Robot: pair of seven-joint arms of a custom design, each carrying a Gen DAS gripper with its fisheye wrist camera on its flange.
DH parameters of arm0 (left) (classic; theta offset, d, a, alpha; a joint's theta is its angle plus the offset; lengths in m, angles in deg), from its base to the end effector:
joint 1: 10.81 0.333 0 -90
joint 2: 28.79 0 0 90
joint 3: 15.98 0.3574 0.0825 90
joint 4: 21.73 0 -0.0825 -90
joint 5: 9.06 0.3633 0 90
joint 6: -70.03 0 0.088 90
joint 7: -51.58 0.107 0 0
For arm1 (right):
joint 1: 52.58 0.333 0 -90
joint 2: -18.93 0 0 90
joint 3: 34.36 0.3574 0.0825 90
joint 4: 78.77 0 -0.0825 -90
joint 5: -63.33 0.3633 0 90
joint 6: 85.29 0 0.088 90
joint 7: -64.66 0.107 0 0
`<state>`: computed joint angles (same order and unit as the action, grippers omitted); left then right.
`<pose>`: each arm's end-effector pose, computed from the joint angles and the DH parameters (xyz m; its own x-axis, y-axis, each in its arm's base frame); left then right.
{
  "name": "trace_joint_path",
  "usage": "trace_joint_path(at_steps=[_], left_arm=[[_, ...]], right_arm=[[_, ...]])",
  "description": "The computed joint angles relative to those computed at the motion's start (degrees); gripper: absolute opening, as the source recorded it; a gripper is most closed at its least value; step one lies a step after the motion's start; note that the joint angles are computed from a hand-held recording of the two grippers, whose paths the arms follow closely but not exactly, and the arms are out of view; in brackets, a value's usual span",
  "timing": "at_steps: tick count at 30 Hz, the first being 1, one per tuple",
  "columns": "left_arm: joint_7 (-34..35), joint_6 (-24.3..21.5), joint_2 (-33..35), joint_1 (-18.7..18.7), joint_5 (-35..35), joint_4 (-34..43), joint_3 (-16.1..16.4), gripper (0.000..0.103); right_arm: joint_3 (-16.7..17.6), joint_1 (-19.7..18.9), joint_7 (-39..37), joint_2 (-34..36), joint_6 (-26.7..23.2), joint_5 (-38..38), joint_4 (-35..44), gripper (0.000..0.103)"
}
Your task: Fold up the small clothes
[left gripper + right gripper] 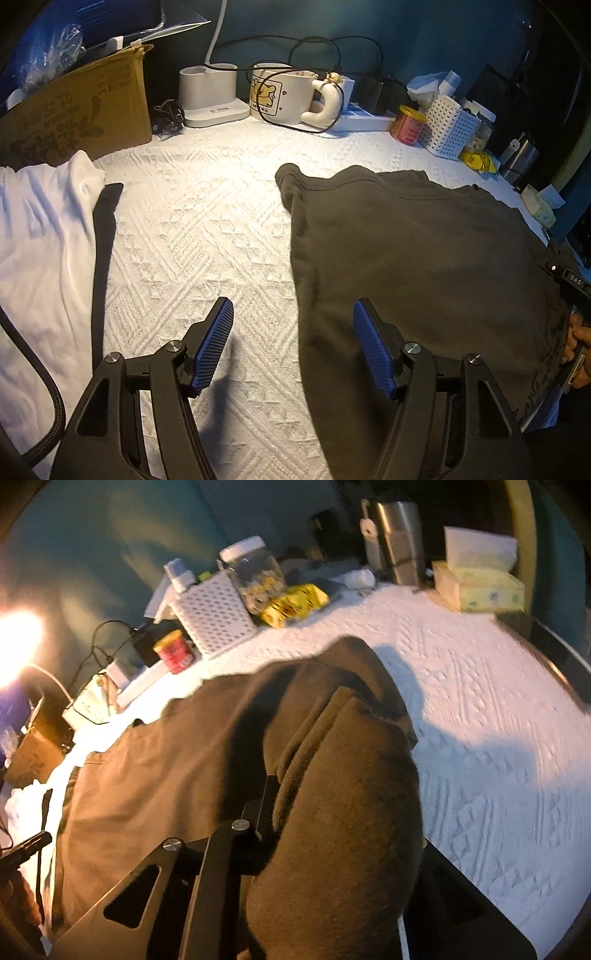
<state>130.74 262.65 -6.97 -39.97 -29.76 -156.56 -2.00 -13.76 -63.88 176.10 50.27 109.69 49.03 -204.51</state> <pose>0.5466 -0.1152 0.3049 0.1968 -0.9655 0.1704 -0.7744 -0.2597 -0.5770 0.5995 0.1058 0.2847 0.0449 -0.9492 -0.3114 -0.7970 0.1539 -0.5841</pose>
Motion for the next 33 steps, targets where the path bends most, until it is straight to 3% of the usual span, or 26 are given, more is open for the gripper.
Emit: trace_joint_path(at_steps=[3, 6, 12, 14, 18, 22, 28, 33], left_arm=[[0.27, -1.12, 0.65, -3.85, -1.39, 0.42, 4.07, 0.067], [-0.32, 0.64, 0.08, -1.82, -0.94, -0.67, 2.29, 0.067], [2.22, 2.89, -0.52, -2.95, -5.63, -2.43, 3.41, 0.067], [3.37, 4.15, -1.11, -1.84, -6.69, -3.27, 2.31, 0.067], [6.71, 5.71, -1.91, -1.56, -10.18, -4.26, 1.82, 0.067], [13.22, 6.44, -1.69, -6.57, -17.63, -4.64, 5.97, 0.067], [16.64, 8.79, -3.11, -2.42, -20.67, -6.41, 1.28, 0.067], [17.30, 10.63, -4.15, 2.99, -21.12, -8.08, -4.48, 0.067]], right_arm=[[0.53, 0.16, 0.08, -0.88, 0.46, -0.45, 0.10, 0.017], [0.92, 0.85, 0.37, -1.93, 0.44, -0.97, 0.47, 0.017], [0.85, 4.46, -1.06, -4.08, 0.15, -2.48, 1.74, 0.016], [1.65, 5.21, -1.64, -4.00, -0.46, -2.95, 2.79, 0.016], [6.60, 3.15, -2.57, -2.56, -2.15, -3.99, 4.66, 0.015], [10.48, 1.80, -3.89, -1.61, -3.06, -3.80, 5.46, 0.015], [13.81, 2.70, -7.54, -0.15, -5.25, -2.68, 6.82, 0.015], [16.13, 3.99, -12.01, 1.32, -7.13, -0.82, 7.59, 0.015]])
